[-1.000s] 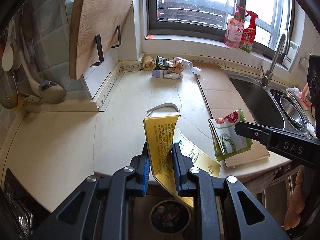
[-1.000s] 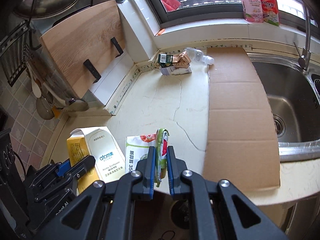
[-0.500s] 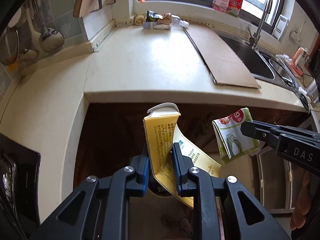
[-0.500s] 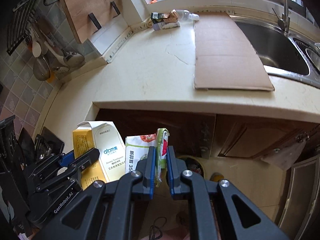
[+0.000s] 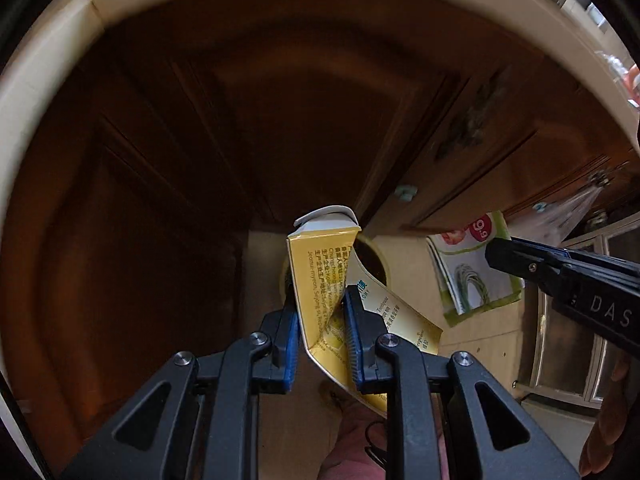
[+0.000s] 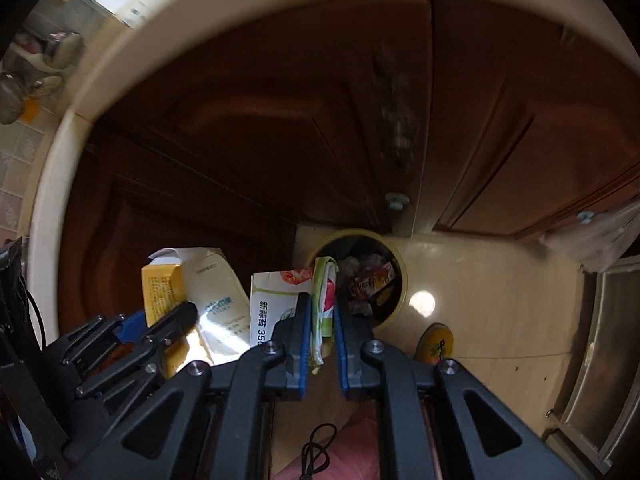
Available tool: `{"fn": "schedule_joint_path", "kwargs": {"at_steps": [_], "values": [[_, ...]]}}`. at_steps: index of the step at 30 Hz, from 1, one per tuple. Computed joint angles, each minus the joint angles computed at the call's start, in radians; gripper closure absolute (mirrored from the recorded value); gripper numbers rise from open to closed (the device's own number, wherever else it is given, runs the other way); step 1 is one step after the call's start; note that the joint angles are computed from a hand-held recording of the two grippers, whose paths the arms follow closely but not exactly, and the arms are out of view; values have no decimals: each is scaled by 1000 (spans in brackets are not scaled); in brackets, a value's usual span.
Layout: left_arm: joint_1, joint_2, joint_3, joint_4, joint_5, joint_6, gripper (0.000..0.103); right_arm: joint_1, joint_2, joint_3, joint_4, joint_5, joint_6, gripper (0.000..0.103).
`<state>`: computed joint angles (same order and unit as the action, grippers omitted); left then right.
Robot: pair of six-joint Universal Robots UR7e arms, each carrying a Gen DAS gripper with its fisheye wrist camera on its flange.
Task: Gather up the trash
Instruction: 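Carry the yellow box and juice pouch down over the floor bin with both tools, then open both tools to drop the box and pouch into the bin, then move both tools back up to the counter trash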
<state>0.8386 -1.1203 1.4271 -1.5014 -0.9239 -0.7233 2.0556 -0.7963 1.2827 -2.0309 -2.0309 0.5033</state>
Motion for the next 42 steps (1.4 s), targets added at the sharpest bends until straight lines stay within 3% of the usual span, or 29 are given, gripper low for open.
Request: {"fn": "schedule_joint_path", "kwargs": {"at_steps": [11, 13, 16, 18, 20, 23, 29, 42], "values": [[188, 107, 181, -241, -44, 39, 83, -160, 141, 117, -130, -15, -104, 91], [211, 120, 201, -269, -42, 60, 78, -183, 166, 116, -146, -8, -127, 89], [228, 126, 219, -284, -26, 76, 58, -208, 197, 104, -152, -7, -155, 89], [228, 114, 252, -309, -12, 72, 40, -217, 213, 96, -160, -6, -174, 89], [224, 109, 261, -312, 0, 54, 36, -217, 234, 78, -152, -9, -186, 89], [228, 115, 251, -278, 17, 4, 36, -222, 253, 49, -110, 12, -185, 86], [229, 71, 262, -250, 46, -79, 33, -208, 255, 31, -99, 28, -206, 63], [142, -9, 194, -70, 67, -185, 30, -145, 175, 14, -15, 47, -135, 61]]}}
